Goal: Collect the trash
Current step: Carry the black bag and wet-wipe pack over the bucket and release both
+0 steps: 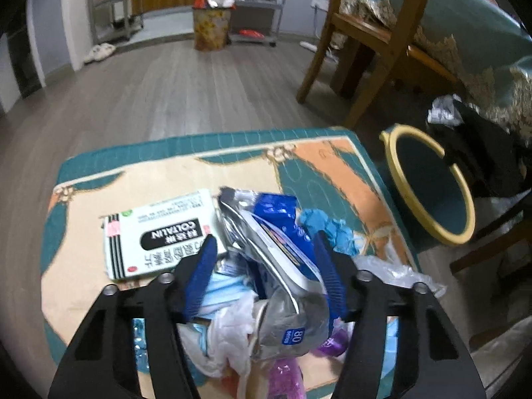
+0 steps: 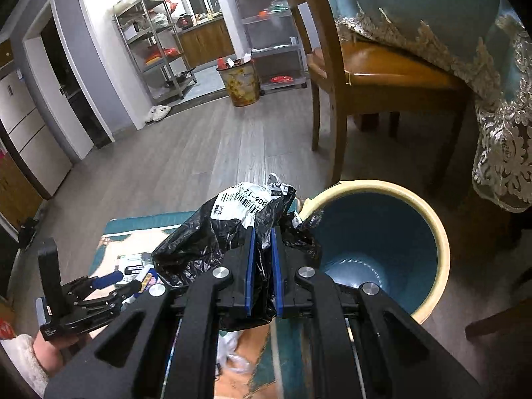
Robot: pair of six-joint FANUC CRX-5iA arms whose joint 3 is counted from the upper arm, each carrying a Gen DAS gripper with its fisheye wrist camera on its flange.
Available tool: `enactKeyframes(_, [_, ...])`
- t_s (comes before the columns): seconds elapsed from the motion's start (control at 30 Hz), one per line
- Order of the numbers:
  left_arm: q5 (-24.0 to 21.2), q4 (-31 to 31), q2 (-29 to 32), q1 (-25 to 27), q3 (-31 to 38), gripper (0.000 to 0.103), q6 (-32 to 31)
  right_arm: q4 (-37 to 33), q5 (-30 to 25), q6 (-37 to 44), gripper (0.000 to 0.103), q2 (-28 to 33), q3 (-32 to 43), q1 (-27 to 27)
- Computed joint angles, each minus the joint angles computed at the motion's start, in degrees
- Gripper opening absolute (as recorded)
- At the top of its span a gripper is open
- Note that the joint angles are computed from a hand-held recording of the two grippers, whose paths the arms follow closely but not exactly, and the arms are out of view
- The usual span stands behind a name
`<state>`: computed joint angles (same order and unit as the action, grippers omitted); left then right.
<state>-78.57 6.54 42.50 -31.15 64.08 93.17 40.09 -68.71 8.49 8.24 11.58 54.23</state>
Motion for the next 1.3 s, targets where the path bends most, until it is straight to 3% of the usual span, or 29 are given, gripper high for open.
enactKeyframes(0.3, [-4.2,4.1,3.3,1.2,3.6,0.037,1.8,-0.4,2.2,-0.7,0.009,-1.4,-1.8,-0.6])
enactKeyframes(0.6, [-0.6,4.1,0.6,1.3,0.4,0.017,0.8,0.1,1.1,-1.8,0.009,-1.4,-2.1,-0.6])
enactKeyframes(0.97, [6.4,0.5,-3.8,0.3,-1.7,0.015,-0.4,1.8,-0.5,-4.9,0.009,-2.4,-3.7,-0.3])
enactKeyframes(1.3, [6.1,-4.1,-0.2,-2.0,9.7,0.015,0.6,1.1,-1.2,-5.1,0.009,-3.2,-4.8,-1.3])
